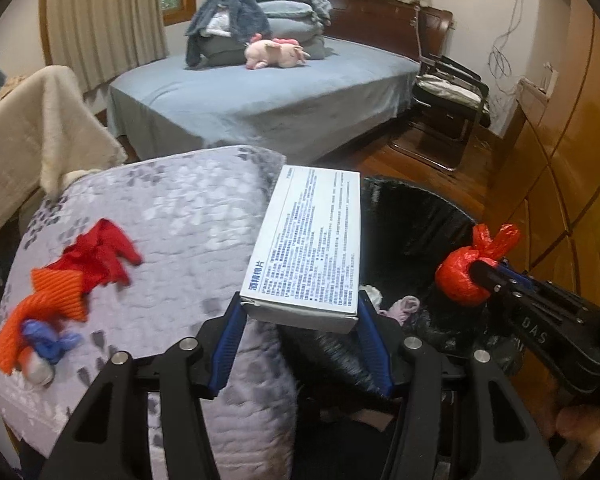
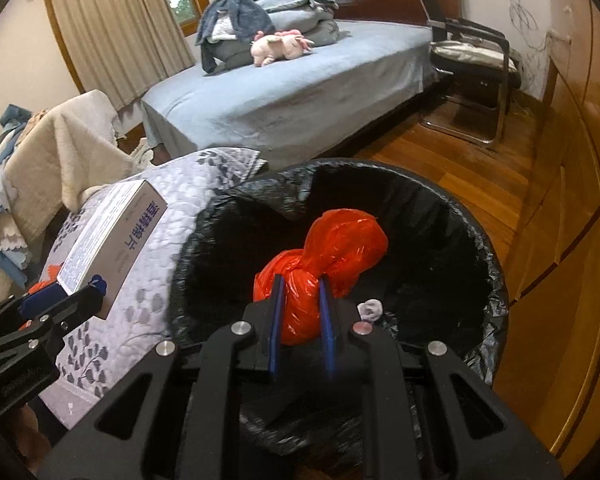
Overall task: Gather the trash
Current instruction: 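Carry the red bag and white box over the trash bin with both tools, then open both tools to drop the red bag and white box into the bin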
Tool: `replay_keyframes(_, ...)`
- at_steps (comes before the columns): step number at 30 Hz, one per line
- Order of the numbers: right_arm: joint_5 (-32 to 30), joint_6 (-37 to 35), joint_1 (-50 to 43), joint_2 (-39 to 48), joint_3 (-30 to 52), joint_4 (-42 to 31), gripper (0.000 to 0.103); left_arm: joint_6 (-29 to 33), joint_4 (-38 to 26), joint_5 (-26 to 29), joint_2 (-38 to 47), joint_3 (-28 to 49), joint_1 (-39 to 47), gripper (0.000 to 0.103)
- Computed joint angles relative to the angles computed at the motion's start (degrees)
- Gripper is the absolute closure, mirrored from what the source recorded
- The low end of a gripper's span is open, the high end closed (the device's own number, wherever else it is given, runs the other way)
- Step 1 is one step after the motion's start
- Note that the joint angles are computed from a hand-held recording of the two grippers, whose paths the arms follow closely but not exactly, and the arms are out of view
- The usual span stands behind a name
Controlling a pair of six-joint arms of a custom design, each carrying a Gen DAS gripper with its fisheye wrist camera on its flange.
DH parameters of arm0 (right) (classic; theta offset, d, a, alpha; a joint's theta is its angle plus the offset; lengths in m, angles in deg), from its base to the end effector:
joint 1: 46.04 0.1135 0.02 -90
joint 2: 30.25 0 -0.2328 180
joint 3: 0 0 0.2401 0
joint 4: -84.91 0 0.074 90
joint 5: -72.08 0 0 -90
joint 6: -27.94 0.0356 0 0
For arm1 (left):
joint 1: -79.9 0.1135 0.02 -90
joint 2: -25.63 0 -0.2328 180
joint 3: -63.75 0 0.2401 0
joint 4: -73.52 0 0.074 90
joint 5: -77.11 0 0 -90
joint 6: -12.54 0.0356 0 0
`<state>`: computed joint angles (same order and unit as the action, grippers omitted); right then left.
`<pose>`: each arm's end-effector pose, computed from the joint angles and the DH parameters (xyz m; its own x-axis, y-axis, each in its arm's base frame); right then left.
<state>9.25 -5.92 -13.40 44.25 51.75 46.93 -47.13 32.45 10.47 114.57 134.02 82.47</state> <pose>0.2032 0.1108 0.1528 -0.6516 0.4600 -0.6032 0.4474 0.8752 0.1841 0.2973 -0.0008 0.1773 -0.6648 0.4342 -0.6079 0.5725 0.8189 -0.0411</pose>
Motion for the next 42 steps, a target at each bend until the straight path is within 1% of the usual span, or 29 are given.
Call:
replay_keyframes(3, -2.42, -2.82, -4.63, 0.98, -1.82, 3.79, 0.086, -2.15, 2.43, -1.85, 1.84, -0.31, -3.82, 0.048)
replay_keyframes(4, -3.12, -3.79, -5.87, 1.46, -2.31, 4.83, 0.081, -2.74, 3.30, -2.24, 2.53, -0.40, -4.76, 0.048)
replay_keyframes(5, -3.25, -4.26, -6.81, 2.55, -2.03, 5.22, 0.080, -3.40, 4.98, -2.91, 3.47, -0.72, -6.11, 0.048)
replay_keyframes(6, -3.34, -5.00, -8.12, 3.65, -2.29, 6.58, 0.072, -3.53, 6.23, -4.00, 4.89, -0.64, -7.64, 0.047)
replay_keyframes(7, -3.03, -4.79, -8.61, 4.16, -2.38, 7.03, 0.059, -3.99, 7.30, -5.03, 6.93, -0.08, -8.96, 0.047)
replay_keyframes(8, -2.65, -4.18, -8.80, 4.46, -2.36, 6.98, 0.055, -3.44, 7.10, -4.87, 8.74, 0.78, -9.41, 0.044)
replay_keyframes(9, -2.75, -3.55, -8.77, 4.31, -2.97, 7.43, 0.055, -3.44, 7.42, -5.23, 9.67, 1.08, -9.73, 0.040)
replay_keyframes(10, -2.96, -3.17, -8.71, 3.82, -3.67, 7.72, 0.055, -3.21, 8.46, -5.66, 10.55, 0.84, -9.95, 0.039)
replay_keyframes(13, -2.61, -1.46, -7.33, 2.60, -5.52, 7.16, 0.055, -1.79, 8.52, -5.52, 11.35, 0.65, -8.82, 0.038)
replay_keyframes(16, -1.76, 1.89, -4.99, 1.90, -6.04, 5.37, 0.055, -0.45, 8.40, -5.09, 10.74, 0.06, -6.93, 0.038)
replay_keyframes(19, -0.75, 6.52, -1.66, 1.55, -5.14, 2.83, 0.055, 2.84, 7.02, -4.02, 10.39, 0.07, -2.33, 0.038)
replay_keyframes(22, 1.92, 10.86, 3.79, 3.25, -1.85, -0.84, 0.056, 5.93, 5.60, -2.77, 10.65, 0.85, 2.65, 0.038)
replay_keyframes(25, 3.32, 15.39, 9.04, 6.51, 2.26, -2.99, 0.056, 9.09, 4.09, -1.75, 12.03, 3.26, 8.37, 0.038)
replay_keyframes(28, 3.36, 18.15, 13.68, 11.88, 7.70, -2.41, 0.056, 11.77, 2.44, -0.89, 14.00, 6.80, 13.93, 0.038)
replay_keyframes(31, 2.82, 17.04, 16.34, 18.82, 15.29, -1.84, 0.056, 14.04, 0.78, 0.06, 16.96, 11.67, 19.36, 0.038)
replay_keyframes(34, 2.26, 15.67, 18.69, 26.67, 24.89, -2.54, 0.056, 15.62, -1.17, 1.38, 20.14, 17.39, 24.22, 0.038)
replay_keyframes(36, 2.52, 14.36, 20.02, 31.27, 31.12, -3.91, 0.056, 16.63, -3.36, 2.82, 22.48, 22.32, 27.77, 0.034)
replay_keyframes(42, 1.93, 11.43, 22.41, 43.42, 48.19, -7.08, 0.056, 17.87, -5.28, 5.76, 30.36, 36.07, 36.33, 0.024)
